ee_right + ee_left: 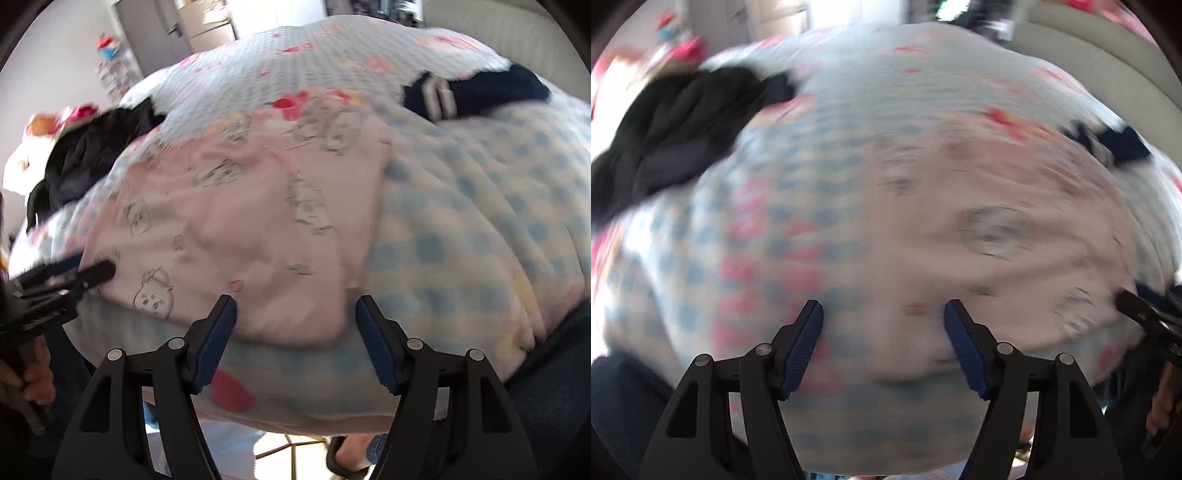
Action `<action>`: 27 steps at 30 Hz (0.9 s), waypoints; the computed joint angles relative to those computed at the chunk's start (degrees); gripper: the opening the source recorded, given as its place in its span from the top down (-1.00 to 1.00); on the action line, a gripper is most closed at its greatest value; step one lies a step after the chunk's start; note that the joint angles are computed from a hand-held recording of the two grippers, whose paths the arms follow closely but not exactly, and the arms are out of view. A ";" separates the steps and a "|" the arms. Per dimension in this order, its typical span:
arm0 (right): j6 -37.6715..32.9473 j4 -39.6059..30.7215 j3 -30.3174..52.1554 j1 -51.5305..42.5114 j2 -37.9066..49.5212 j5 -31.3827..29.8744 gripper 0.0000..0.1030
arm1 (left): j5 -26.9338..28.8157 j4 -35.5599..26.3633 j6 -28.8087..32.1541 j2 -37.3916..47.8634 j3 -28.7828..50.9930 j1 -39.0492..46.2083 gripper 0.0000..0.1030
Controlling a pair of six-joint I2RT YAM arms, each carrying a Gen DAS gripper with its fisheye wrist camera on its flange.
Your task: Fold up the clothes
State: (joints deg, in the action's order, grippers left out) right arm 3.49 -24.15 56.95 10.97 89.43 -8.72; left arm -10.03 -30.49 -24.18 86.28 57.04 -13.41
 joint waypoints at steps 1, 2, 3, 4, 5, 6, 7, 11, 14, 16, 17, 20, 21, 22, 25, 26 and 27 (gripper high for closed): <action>0.36 -0.11 -0.09 -0.72 -0.17 0.84 -0.33 | 0.27 0.28 -0.81 -0.61 -0.52 1.22 -0.37; 1.02 -0.41 -0.08 -2.05 -0.19 0.74 -0.34 | 0.16 1.03 -1.32 -1.75 -1.30 1.86 -0.37; 1.89 -0.77 -0.09 -3.73 -0.20 -0.87 -0.34 | 0.05 1.77 -1.82 -2.87 -2.04 2.51 -0.37; 2.66 -1.00 -0.14 -5.10 -0.35 -2.53 -0.34 | 0.29 2.57 -2.18 -4.04 -2.78 2.95 -0.34; 2.88 -0.88 -0.45 -5.64 -0.86 -3.15 -0.33 | 1.50 3.56 -2.17 -5.40 -3.57 2.72 -0.34; 2.30 -0.18 -1.41 -5.39 -2.14 -3.04 -0.33 | 2.80 4.42 -2.10 -6.46 -4.24 2.46 -0.34; 1.47 0.32 -2.33 -4.80 -3.51 -3.04 -0.34 | 4.41 4.88 -1.77 -6.73 -4.60 2.10 -0.34; -1.60 -0.36 -4.34 -1.76 -5.87 -3.64 -0.34 | 5.54 2.85 -1.15 -5.51 -4.30 -0.78 -0.34; -1.36 -2.43 -3.84 -0.78 -4.44 0.19 -0.34 | 1.67 -0.45 -1.43 -3.63 -3.29 -1.31 -0.36; 0.21 -3.53 -3.16 -2.87 -3.77 0.01 -0.34 | 0.41 -0.73 -3.01 -4.92 -3.88 -0.24 -0.35; 0.77 -3.88 -2.91 -4.01 -3.64 -0.63 -0.34 | -1.56 -0.95 -3.76 -5.83 -4.24 -0.12 -0.35; 0.81 -3.67 -4.16 -3.38 -5.75 1.91 -0.34 | -2.29 0.73 -4.94 -9.06 -6.02 1.01 -0.35; 0.76 -3.58 -4.62 -3.04 -6.53 2.92 -0.34 | -1.52 1.44 -4.96 -9.80 -6.58 1.44 -0.35; 0.72 -3.34 -5.01 -2.82 -7.16 3.28 -0.34 | -1.14 1.53 -4.89 -9.85 -6.86 1.29 -0.35; 0.09 -2.18 -5.65 -3.77 -8.18 -0.32 -0.35 | -1.83 0.65 -4.66 -8.33 -6.44 0.62 -0.35; -0.23 -2.47 -5.55 -3.78 -8.20 -0.34 -0.35 | -3.02 -0.10 -4.76 -7.49 -5.89 0.30 -0.35; -0.56 -3.07 -5.35 -3.58 -8.18 0.41 -0.35 | -4.59 -0.95 -5.39 -7.11 -5.53 0.00 -0.34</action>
